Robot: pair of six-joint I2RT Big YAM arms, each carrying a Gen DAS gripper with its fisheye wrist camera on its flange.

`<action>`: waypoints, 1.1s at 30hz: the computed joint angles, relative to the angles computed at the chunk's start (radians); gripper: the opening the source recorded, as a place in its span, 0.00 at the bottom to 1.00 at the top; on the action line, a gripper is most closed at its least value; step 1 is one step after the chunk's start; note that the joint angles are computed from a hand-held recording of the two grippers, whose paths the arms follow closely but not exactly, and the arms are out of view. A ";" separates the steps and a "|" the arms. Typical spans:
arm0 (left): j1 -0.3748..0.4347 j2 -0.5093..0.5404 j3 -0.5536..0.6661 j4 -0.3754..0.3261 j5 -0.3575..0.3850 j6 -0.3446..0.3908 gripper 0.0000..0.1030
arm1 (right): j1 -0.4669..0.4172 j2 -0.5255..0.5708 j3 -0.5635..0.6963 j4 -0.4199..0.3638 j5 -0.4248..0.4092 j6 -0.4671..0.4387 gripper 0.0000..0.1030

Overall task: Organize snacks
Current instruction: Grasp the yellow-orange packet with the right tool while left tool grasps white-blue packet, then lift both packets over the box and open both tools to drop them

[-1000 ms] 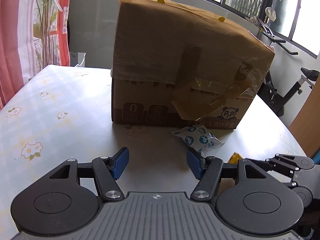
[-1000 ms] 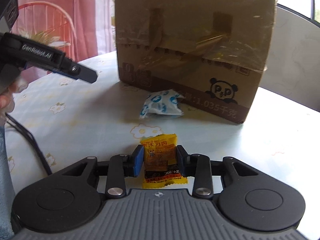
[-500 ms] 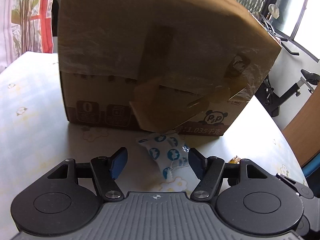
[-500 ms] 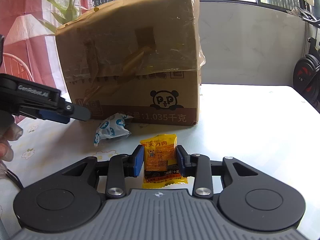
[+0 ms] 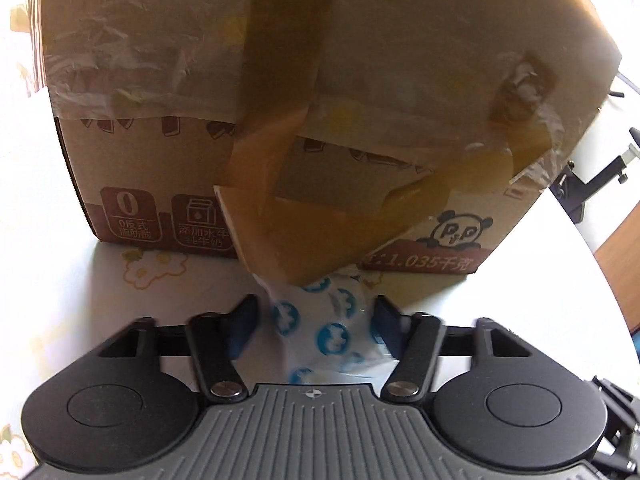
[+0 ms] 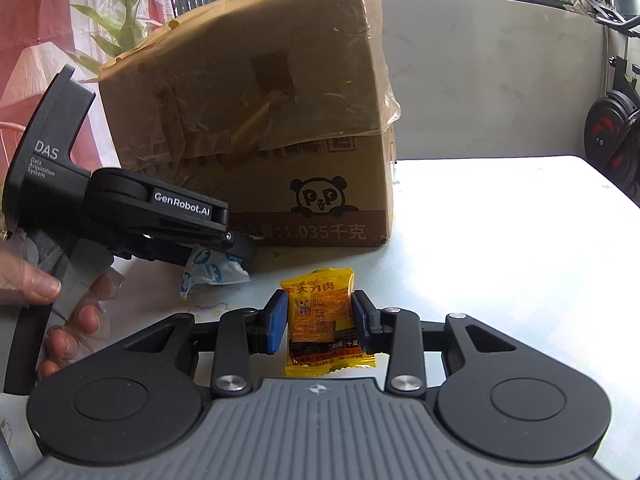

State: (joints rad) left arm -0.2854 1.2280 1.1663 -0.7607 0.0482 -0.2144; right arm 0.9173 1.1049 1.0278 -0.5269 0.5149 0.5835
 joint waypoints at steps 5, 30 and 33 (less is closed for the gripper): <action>0.010 -0.047 -0.032 -0.016 0.012 0.053 0.46 | -0.004 -0.001 -0.003 0.003 -0.003 0.006 0.36; 0.122 -0.294 -0.133 -0.020 0.097 0.143 0.46 | 0.024 -0.026 -0.023 0.019 0.077 0.037 0.36; 0.144 -0.320 -0.113 -0.003 0.117 0.163 0.46 | 0.018 -0.035 -0.008 -0.001 0.069 0.048 0.36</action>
